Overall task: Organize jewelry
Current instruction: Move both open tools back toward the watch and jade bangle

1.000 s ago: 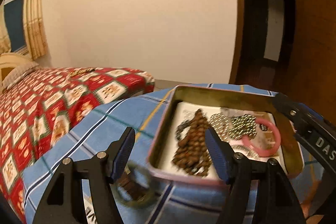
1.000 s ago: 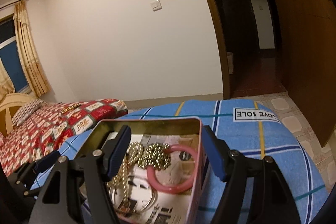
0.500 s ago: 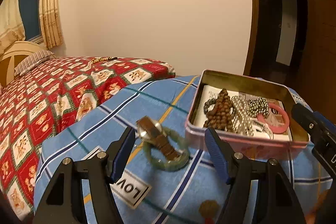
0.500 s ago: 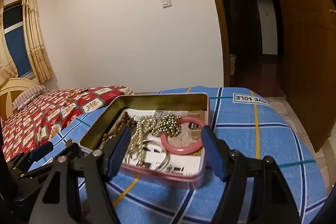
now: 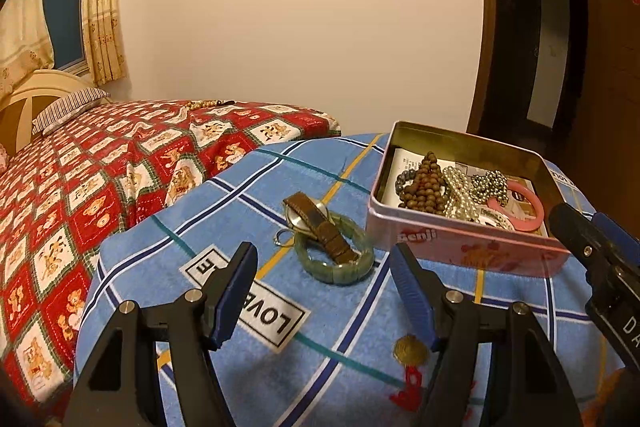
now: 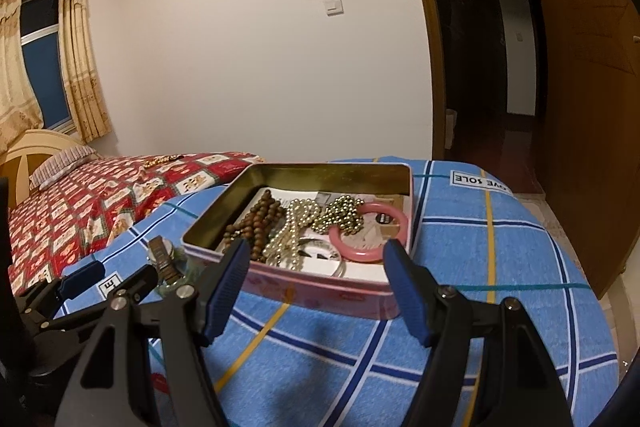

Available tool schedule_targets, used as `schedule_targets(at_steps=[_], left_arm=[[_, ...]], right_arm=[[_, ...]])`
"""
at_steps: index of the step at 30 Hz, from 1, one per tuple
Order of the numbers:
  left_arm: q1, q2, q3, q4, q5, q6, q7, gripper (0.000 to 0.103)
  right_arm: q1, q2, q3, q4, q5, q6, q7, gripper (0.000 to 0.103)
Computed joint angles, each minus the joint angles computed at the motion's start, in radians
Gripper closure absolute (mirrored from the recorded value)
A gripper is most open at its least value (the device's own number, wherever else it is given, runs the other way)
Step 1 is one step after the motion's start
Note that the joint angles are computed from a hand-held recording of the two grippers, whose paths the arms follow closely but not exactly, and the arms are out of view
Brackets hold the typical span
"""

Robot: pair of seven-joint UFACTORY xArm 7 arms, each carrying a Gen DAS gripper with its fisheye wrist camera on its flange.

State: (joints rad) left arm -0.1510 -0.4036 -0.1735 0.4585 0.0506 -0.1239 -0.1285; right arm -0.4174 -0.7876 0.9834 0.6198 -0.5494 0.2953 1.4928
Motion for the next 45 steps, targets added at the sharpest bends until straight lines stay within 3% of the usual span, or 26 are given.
schedule_targets(at_steps=[9, 14, 16, 17, 21, 23, 25, 28, 31, 34, 37, 39, 40, 43, 45], left_arm=[[-0.031, -0.046, 0.043, -0.036, 0.002, 0.025, 0.017, 0.034], [-0.088, -0.080, 0.123, -0.056, -0.013, 0.065, 0.051, 0.034], [-0.167, -0.102, 0.223, -0.061, -0.048, 0.086, 0.078, 0.034], [-0.172, -0.107, 0.239, -0.059, -0.063, 0.101, 0.085, 0.034], [-0.025, -0.110, 0.160, -0.045, -0.057, 0.147, 0.073, 0.034], [-0.011, -0.103, 0.183, -0.039, -0.068, 0.153, 0.082, 0.034], [0.064, -0.092, 0.143, -0.034, -0.057, 0.158, 0.063, 0.034], [0.030, -0.062, 0.222, -0.009, -0.101, 0.202, 0.078, 0.034], [0.049, -0.038, 0.233, 0.005, -0.123, 0.224, 0.080, 0.034], [0.007, -0.020, 0.292, 0.020, -0.189, 0.252, 0.108, 0.034], [0.005, -0.009, 0.289, 0.030, -0.216, 0.258, 0.130, 0.034], [0.003, -0.007, 0.284, 0.031, -0.224, 0.258, 0.148, 0.034], [-0.002, -0.008, 0.285, 0.031, -0.228, 0.257, 0.160, 0.034], [-0.034, -0.013, 0.304, 0.029, -0.253, 0.257, 0.206, 0.034], [-0.051, -0.018, 0.313, 0.029, -0.272, 0.260, 0.232, 0.034]], right_arm=[[0.044, 0.009, -0.006, 0.001, 0.004, 0.024, 0.004, 0.031], [0.069, 0.018, -0.011, 0.000, 0.000, 0.035, 0.009, 0.031], [0.085, 0.025, -0.019, -0.002, 0.001, 0.046, 0.010, 0.031], [0.096, 0.035, -0.026, -0.003, 0.001, 0.047, 0.008, 0.031], [0.147, 0.105, -0.071, -0.006, -0.009, 0.013, -0.016, 0.031], [0.159, 0.149, -0.076, 0.008, -0.023, 0.001, -0.030, 0.032], [0.165, 0.208, -0.072, 0.036, -0.051, -0.005, -0.057, 0.037], [0.192, 0.326, -0.075, 0.089, -0.101, -0.008, -0.111, 0.041], [0.239, 0.437, -0.093, 0.135, -0.135, 0.012, -0.165, 0.044], [0.310, 0.549, -0.132, 0.185, -0.134, 0.068, -0.240, 0.045], [0.363, 0.640, -0.151, 0.244, -0.142, 0.163, -0.290, 0.053], [0.388, 0.661, -0.153, 0.270, -0.182, 0.215, -0.287, 0.071], [0.401, 0.665, -0.161, 0.274, -0.192, 0.222, -0.290, 0.091], [0.436, 0.657, -0.207, 0.262, -0.186, 0.201, -0.288, 0.094], [0.453, 0.624, -0.251, 0.224, -0.179, 0.129, -0.249, 0.094]])
